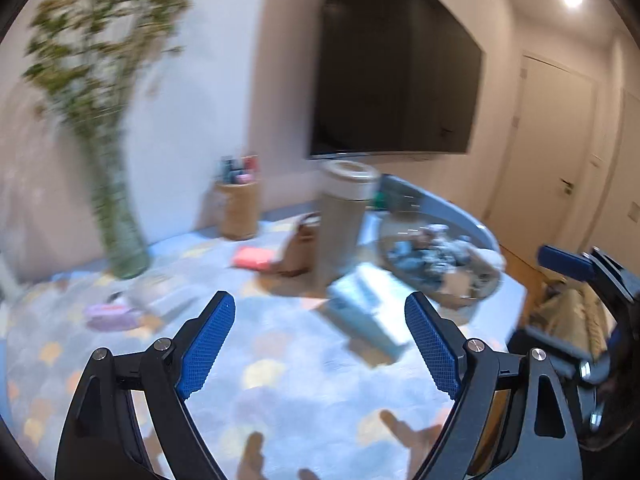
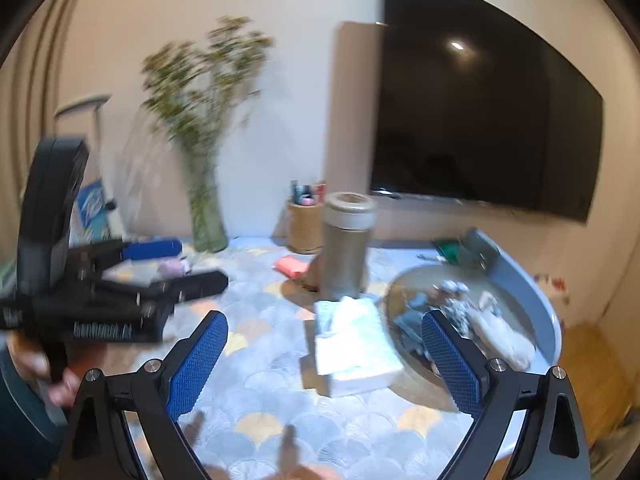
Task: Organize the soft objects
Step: 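Bring both open grippers back over the table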
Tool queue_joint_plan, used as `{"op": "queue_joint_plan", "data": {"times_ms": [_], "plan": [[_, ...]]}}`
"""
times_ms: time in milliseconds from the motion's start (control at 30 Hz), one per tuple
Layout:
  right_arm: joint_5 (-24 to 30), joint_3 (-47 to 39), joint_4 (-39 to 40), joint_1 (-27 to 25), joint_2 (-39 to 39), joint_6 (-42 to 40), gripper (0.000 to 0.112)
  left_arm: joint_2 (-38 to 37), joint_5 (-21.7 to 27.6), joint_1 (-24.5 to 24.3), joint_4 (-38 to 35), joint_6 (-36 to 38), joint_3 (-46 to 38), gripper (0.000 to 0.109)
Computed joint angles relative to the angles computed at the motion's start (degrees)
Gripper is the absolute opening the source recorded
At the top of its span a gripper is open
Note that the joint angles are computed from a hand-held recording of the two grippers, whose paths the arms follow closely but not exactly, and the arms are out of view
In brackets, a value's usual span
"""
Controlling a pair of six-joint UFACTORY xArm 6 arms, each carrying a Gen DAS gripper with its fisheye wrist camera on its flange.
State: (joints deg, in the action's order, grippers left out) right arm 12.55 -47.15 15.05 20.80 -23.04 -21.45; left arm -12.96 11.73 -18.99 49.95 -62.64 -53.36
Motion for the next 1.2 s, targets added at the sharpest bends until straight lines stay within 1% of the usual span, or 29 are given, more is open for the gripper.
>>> {"op": "queue_joint_plan", "data": {"times_ms": [67,167,233,300,367,467,533,667,700,767,800,900,967,1000,1033,1067,1100,1133,1167,1200], "plan": [[-1.0,0.8,-4.6,2.3,0.0,1.8,0.098,-3.1,0.7,2.2,1.6,-2.2,2.9,0.086],[-3.4,1.3,-16.0,5.5,2.2,8.5,0.099,-6.7,1.4,5.4,0.2,-2.8,7.0,0.086],[-3.3,0.5,-20.2,7.2,4.3,11.0,0.099,-8.9,1.6,7.1,-1.1,-3.0,9.5,0.086],[-2.9,-0.9,-22.0,9.1,7.1,11.7,0.099,-11.4,2.5,9.1,-1.0,-4.3,12.2,0.086],[-2.2,-2.6,-19.6,10.7,9.7,9.3,0.099,-14.0,3.8,10.7,-0.5,-5.5,14.8,0.086],[-0.4,-5.7,-10.8,13.2,14.0,1.9,0.099,-17.9,5.5,13.6,-3.3,-3.4,18.8,0.086],[2.1,-8.9,-2.6,14.5,17.9,-4.2,0.099,-19.4,6.4,15.1,-5.7,-1.5,20.7,0.086],[7.6,-14.4,9.6,15.3,24.0,-12.1,0.099,-19.4,6.4,19.2,-11.1,2.2,24.1,0.086],[10.5,-16.5,14.3,14.9,26.0,-15.3,0.099,-18.9,5.9,20.4,-13.2,3.4,24.8,0.086],[13.3,-18.8,18.6,14.5,28.2,-17.6,0.099,-17.6,4.3,22.3,-18.7,7.1,25.6,0.086],[15.0,-20.5,19.0,14.0,29.9,-16.9,0.099,-16.7,3.2,23.1,-22.1,9.5,25.8,0.086],[17.0,-24.4,17.1,13.3,32.9,-13.9,0.099,-13.4,0.9,24.8,-31.0,15.9,24.4,0.086],[19.1,-28.8,15.6,12.6,35.6,-11.8,0.099,-9.5,-0.1,25.2,-37.8,21.4,21.1,0.086],[21.3,-32.9,14.8,12.0,38.1,-10.2,0.099,-8.0,-0.5,25.4,-39.5,22.6,19.7,0.086],[23.6,-36.7,15.3,11.5,40.4,-9.5,0.099,-6.0,-1.2,25.7,-39.7,22.5,17.8,0.086],[25.7,-40.0,16.4,11.0,42.3,-9.4,0.099,-3.8,-1.6,26.1,-37.6,20.1,15.5,0.086],[28.9,-45.7,18.7,10.3,45.9,-9.3,0.099,-1.3,-1.5,26.5,-34.7,17.2,12.8,0.086],[30.8,-50.5,19.4,9.8,49.0,-8.4,0.099,1.1,-1.3,26.6,-32.6,15.0,10.3,0.086],[31.5,-53.9,18.8,9.7,51.4,-7.2,0.099,4.4,-1.5,26.8,-30.6,12.8,7.2,0.086],[31.8,-59.7,16.4,9.8,55.6,-4.3,0.099,6.5,-1.3,26.9,-28.6,11.0,5.2,0.086]]}}
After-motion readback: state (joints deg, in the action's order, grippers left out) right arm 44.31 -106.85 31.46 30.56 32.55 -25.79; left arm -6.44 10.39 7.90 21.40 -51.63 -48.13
